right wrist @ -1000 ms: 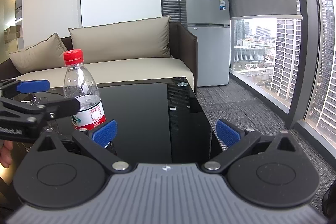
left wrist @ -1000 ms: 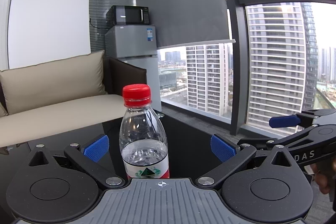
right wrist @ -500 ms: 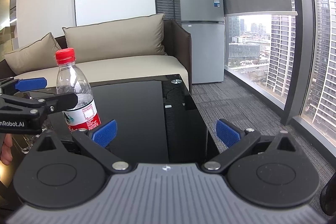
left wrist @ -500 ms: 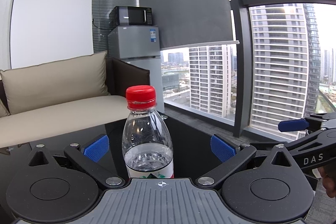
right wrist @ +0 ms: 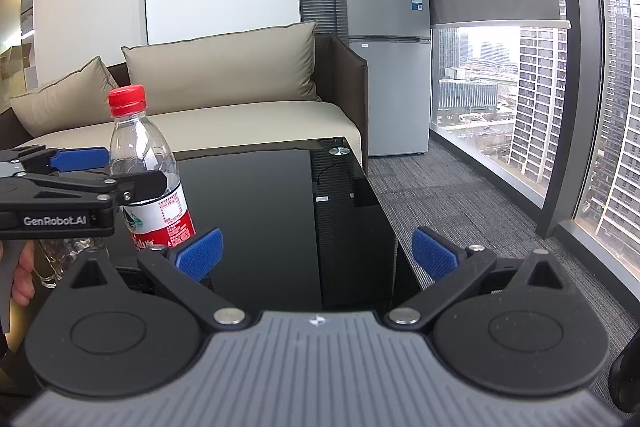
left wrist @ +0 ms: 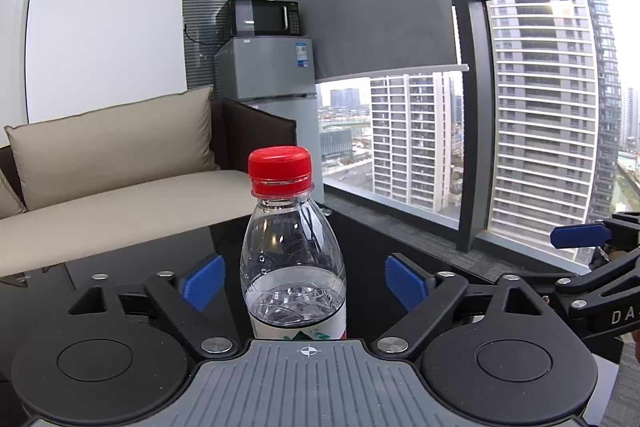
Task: Unscrew bottle cap and pour
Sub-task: 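Move the left tool toward the red-capped water bottle, fingers open, then close the left tool's fingers around the bottle body and lift it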
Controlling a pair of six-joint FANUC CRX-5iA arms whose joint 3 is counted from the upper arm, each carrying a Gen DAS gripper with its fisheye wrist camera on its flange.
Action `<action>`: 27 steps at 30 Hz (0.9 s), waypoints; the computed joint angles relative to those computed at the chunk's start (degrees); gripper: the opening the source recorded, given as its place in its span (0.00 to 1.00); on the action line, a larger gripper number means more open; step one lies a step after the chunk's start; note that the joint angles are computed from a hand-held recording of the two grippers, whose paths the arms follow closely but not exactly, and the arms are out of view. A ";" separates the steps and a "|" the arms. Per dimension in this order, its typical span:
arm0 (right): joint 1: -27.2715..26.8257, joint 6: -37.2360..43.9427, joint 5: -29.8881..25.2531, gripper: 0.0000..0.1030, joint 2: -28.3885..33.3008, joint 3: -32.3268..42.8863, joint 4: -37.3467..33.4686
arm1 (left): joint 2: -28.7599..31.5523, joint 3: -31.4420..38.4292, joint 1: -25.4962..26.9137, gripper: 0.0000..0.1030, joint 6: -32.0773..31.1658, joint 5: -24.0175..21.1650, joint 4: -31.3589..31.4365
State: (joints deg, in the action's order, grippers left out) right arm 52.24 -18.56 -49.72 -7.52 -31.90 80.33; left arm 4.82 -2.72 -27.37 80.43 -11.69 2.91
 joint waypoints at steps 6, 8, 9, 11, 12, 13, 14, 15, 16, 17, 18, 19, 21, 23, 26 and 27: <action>0.08 0.63 0.45 1.00 -0.01 0.09 -0.20 | 0.87 2.12 -0.20 0.59 3.74 -1.94 -4.16; 0.10 0.99 0.53 1.00 0.08 0.20 -0.35 | 1.03 2.97 -0.26 0.56 5.90 -2.66 -6.39; 0.13 1.22 0.54 1.00 0.14 0.28 -0.47 | 1.02 2.61 -0.06 0.56 4.81 -2.32 -5.14; 0.21 1.53 0.57 1.00 0.18 0.34 -0.60 | 0.98 2.36 -0.01 0.56 4.27 -2.06 -4.70; 0.24 1.60 0.61 1.00 0.17 0.33 -0.60 | 1.10 2.80 -0.19 0.56 5.25 -2.39 -5.92; 0.24 1.59 0.69 1.00 0.17 0.31 -0.52 | 1.35 3.61 -0.43 0.57 6.67 -3.16 -7.56; 0.26 1.69 0.70 1.00 0.21 0.35 -0.55 | 1.46 3.46 -0.33 0.57 6.07 -3.17 -6.63; 0.28 1.80 0.71 1.00 0.26 0.39 -0.58 | 1.56 3.29 -0.22 0.57 5.39 -3.15 -5.63; 0.30 1.90 0.72 1.00 0.30 0.44 -0.62 | 1.66 3.15 -0.13 0.57 4.80 -3.14 -4.76; 0.32 2.00 0.72 1.00 0.35 0.49 -0.66 | 1.72 3.21 -0.12 0.57 4.66 -3.21 -4.74; 0.31 2.04 0.74 1.00 0.38 0.55 -0.69 | 1.78 3.26 -0.11 0.57 4.57 -3.27 -4.74; 0.30 2.09 0.77 1.00 0.42 0.61 -0.72 | 1.79 3.32 -0.14 0.57 4.83 -3.27 -5.04; 0.28 2.19 0.81 1.00 0.49 0.73 -0.80 | 2.00 3.47 -0.10 0.58 4.99 -3.15 -4.85; 0.29 2.30 0.85 1.00 0.56 0.78 -0.83 | 2.29 4.07 -0.29 0.57 5.88 -3.68 -5.97; 0.37 2.43 0.84 1.00 0.63 0.87 -0.93 | 2.48 3.27 -0.18 0.63 3.78 -3.07 -3.70; 0.39 2.65 0.87 1.00 0.67 0.95 -1.14 | 2.46 3.16 -0.15 0.62 3.60 -2.98 -3.55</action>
State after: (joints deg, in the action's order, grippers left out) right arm 52.63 -15.92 -48.85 -6.85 -30.94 79.18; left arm 7.28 0.43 -27.52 84.03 -14.67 -0.64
